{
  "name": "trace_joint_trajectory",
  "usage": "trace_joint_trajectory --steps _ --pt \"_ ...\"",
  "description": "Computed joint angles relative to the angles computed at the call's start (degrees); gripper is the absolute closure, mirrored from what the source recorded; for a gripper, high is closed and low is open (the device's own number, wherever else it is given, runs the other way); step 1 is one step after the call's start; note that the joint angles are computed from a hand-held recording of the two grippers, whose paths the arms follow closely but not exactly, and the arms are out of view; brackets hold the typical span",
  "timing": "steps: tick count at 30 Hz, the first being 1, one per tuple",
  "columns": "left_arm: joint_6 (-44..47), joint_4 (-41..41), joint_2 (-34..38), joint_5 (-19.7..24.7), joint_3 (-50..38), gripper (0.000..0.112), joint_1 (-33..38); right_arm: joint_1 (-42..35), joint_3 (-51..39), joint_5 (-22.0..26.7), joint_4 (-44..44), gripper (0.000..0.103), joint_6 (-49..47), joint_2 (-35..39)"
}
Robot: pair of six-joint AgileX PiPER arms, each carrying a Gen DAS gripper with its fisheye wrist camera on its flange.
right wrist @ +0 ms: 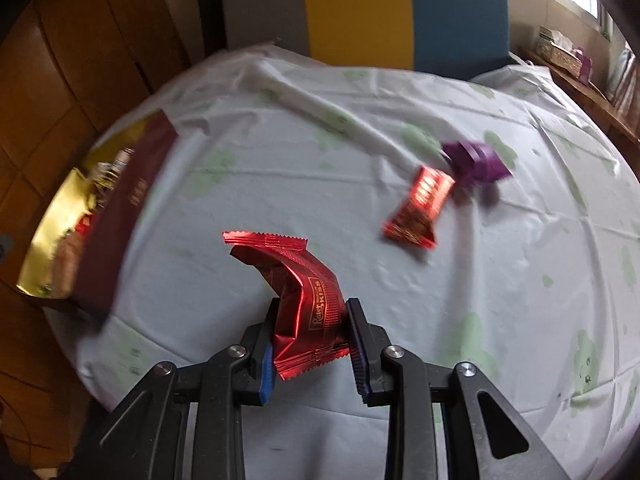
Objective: Organize snacks
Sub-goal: 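Carry the red foil packet into the gold box and release it with the right gripper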
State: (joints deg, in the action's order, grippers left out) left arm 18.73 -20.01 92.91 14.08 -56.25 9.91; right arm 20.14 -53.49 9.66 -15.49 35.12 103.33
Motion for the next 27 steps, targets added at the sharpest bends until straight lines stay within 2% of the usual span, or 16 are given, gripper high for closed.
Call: trace_joint_trajectory --steps 3,10,13,16,21,27 --pt "2.6 -2.6 0.1 0.6 0.0 0.036 -0.1 2.0 -2.7 0.8 13.1 0.073 -13.5 -0.6" --pt "7.1 -6.3 -0.5 0.2 1.2 0.036 0.2 8.3 -15.6 6.8 31.7 0.073 -33.9 4.1" --pt "9.2 -8.3 -0.4 0.4 1.3 0.036 0.4 10.1 -23.4 10.5 36.7 0.073 -38.8 7.8" --pt "11.4 -10.2 -0.6 0.7 1.7 0.036 0.8 11.3 -32.1 14.4 38.6 0.073 -39.8 12.1" --pt "14.1 -12.9 0.4 1.8 1.2 0.036 2.3 13.4 -46.0 20.9 32.3 0.073 -32.3 20.1" --pt "13.1 -12.6 1.9 2.1 0.9 0.036 4.3 14.5 -61.6 28.7 26.4 0.072 -25.1 30.6"
